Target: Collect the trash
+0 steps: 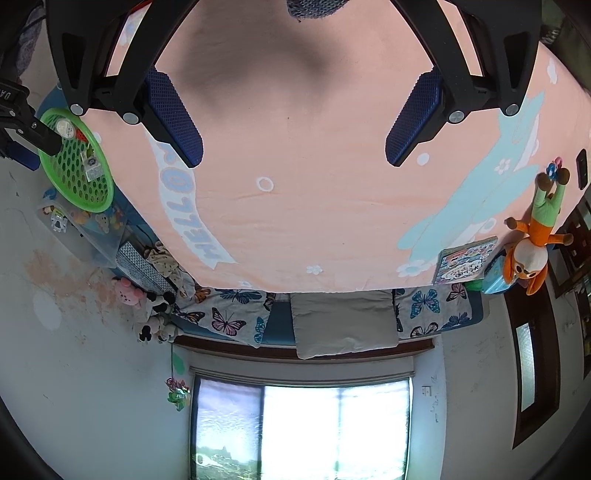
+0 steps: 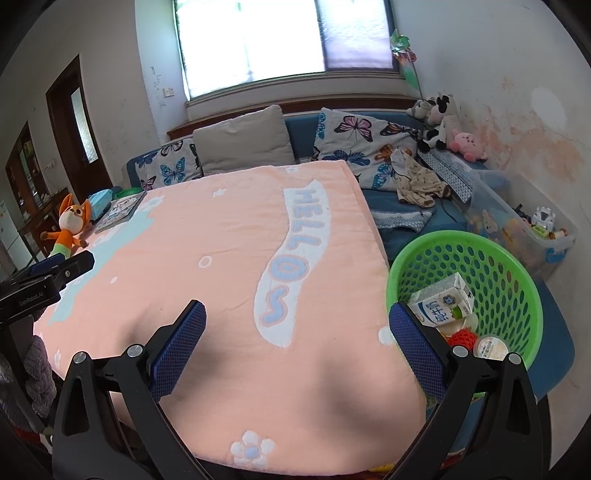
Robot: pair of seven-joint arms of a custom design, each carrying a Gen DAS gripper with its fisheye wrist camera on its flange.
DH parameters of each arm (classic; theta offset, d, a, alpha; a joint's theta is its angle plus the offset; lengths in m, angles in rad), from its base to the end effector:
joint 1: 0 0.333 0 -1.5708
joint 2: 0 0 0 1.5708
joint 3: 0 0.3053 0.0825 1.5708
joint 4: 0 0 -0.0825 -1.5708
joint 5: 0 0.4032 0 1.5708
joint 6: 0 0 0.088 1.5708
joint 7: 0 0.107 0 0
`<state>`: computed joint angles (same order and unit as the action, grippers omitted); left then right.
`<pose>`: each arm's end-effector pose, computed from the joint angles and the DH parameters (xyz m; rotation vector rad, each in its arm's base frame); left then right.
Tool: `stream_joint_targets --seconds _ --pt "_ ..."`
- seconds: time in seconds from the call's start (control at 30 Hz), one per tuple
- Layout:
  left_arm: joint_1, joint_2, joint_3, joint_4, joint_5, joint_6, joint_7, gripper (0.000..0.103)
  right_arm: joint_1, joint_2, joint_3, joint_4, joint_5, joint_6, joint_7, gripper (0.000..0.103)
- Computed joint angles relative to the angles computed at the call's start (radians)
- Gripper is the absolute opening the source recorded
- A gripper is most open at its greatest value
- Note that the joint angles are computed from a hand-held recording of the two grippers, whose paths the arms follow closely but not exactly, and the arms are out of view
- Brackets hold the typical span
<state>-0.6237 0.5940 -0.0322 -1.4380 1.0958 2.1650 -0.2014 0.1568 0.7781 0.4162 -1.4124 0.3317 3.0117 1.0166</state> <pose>0.6167 -0.4246 0.3586 -1.9831 1.1389 -0.6048 0.7152 0.3254 0.3413 -1.9685 1.0749 -0.3571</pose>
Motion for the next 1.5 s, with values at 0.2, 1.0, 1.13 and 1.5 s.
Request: stream_joint_targets --seconds 0.2,1.0,1.13,1.5 --pt "0.004 -0.004 -0.002 -0.012 -0.006 0.008 -0.009 0.096 0.005 -0.002 -0.004 0.0 -0.001 0.0 0.001 0.099" --pt "0.004 -0.019 -0.009 -0.03 0.005 0.001 -0.033 0.096 0.0 -0.002 0.006 0.005 -0.001 0.003 -0.008 0.099" --pt "0.005 -0.022 -0.009 -0.034 0.007 0.003 -0.037 0.096 0.002 -0.002 0.005 0.005 -0.001 0.002 -0.013 0.099" --pt "0.002 -0.018 -0.011 -0.025 -0.002 -0.004 -0.03 0.096 0.009 0.001 0.001 0.01 0.0 0.003 -0.012 0.099"
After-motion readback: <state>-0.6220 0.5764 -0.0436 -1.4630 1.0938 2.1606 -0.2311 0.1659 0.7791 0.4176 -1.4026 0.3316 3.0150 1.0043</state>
